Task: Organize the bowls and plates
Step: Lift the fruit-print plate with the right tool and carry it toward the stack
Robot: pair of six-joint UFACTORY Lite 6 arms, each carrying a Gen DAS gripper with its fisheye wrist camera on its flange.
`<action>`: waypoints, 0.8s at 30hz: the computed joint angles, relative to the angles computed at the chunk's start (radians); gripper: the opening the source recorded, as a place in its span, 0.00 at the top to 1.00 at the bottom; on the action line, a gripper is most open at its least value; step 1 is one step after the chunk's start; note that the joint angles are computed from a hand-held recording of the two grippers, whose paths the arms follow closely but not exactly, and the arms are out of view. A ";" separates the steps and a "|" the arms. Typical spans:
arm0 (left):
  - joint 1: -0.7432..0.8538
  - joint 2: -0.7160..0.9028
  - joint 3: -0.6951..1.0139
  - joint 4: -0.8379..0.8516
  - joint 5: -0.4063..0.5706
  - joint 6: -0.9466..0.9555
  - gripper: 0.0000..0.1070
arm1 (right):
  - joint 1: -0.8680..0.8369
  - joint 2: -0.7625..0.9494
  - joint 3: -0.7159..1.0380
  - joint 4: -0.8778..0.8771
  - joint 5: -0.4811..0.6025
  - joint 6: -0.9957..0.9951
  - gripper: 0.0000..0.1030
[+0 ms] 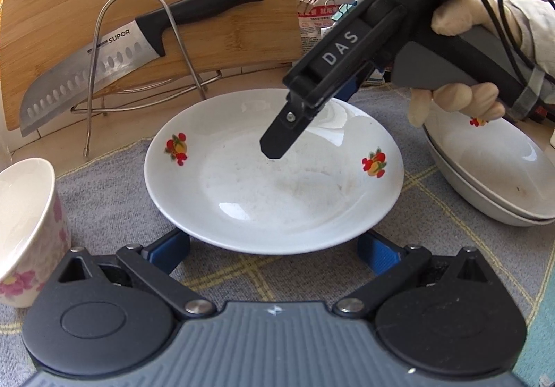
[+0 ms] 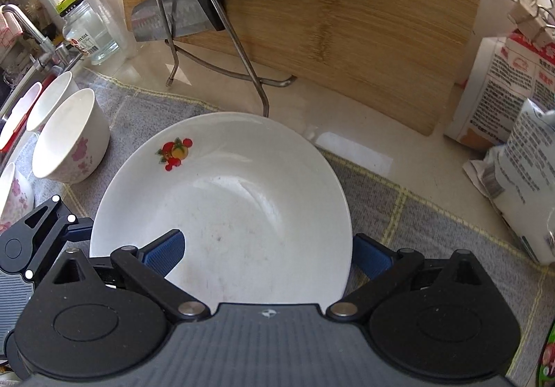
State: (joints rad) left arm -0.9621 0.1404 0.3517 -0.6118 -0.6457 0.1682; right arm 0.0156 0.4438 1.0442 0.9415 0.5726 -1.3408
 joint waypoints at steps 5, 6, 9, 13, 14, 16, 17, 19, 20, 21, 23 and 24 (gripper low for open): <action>0.043 0.002 -0.005 0.087 -0.002 -0.029 0.04 | -0.013 0.048 0.058 0.017 0.049 -0.021 0.00; 0.048 0.000 -0.008 0.097 -0.002 -0.033 0.04 | -0.017 0.055 0.069 0.015 0.059 -0.023 0.00; 0.058 -0.010 -0.025 0.125 -0.011 -0.043 0.04 | -0.019 0.081 0.102 0.013 0.079 -0.021 0.00; 0.076 -0.030 -0.051 0.165 -0.016 -0.056 0.04 | -0.017 0.114 0.149 0.004 0.106 -0.014 0.00; 0.083 -0.033 -0.051 0.173 -0.010 -0.054 0.04 | -0.019 0.120 0.157 -0.001 0.111 -0.014 0.00; 0.088 -0.046 -0.062 0.173 -0.006 -0.052 0.04 | -0.015 0.133 0.177 -0.015 0.121 -0.005 0.00; 0.093 -0.050 -0.066 0.176 -0.006 -0.053 0.04 | -0.012 0.139 0.187 -0.022 0.126 -0.002 0.00; 0.111 -0.061 -0.075 0.201 -0.004 -0.056 0.04 | -0.007 0.150 0.205 -0.037 0.136 0.007 0.00; 0.122 -0.062 -0.077 0.217 -0.004 -0.061 0.04 | -0.004 0.154 0.212 -0.044 0.139 0.013 0.00; 0.124 -0.066 -0.080 0.220 -0.004 -0.061 0.04 | -0.002 0.157 0.219 -0.052 0.143 0.017 0.00; 0.124 -0.062 -0.078 0.224 -0.006 -0.061 0.04 | 0.002 0.162 0.230 -0.069 0.150 0.025 0.00; 0.127 -0.064 -0.080 0.229 -0.008 -0.063 0.04 | 0.002 0.164 0.234 -0.075 0.154 0.028 0.00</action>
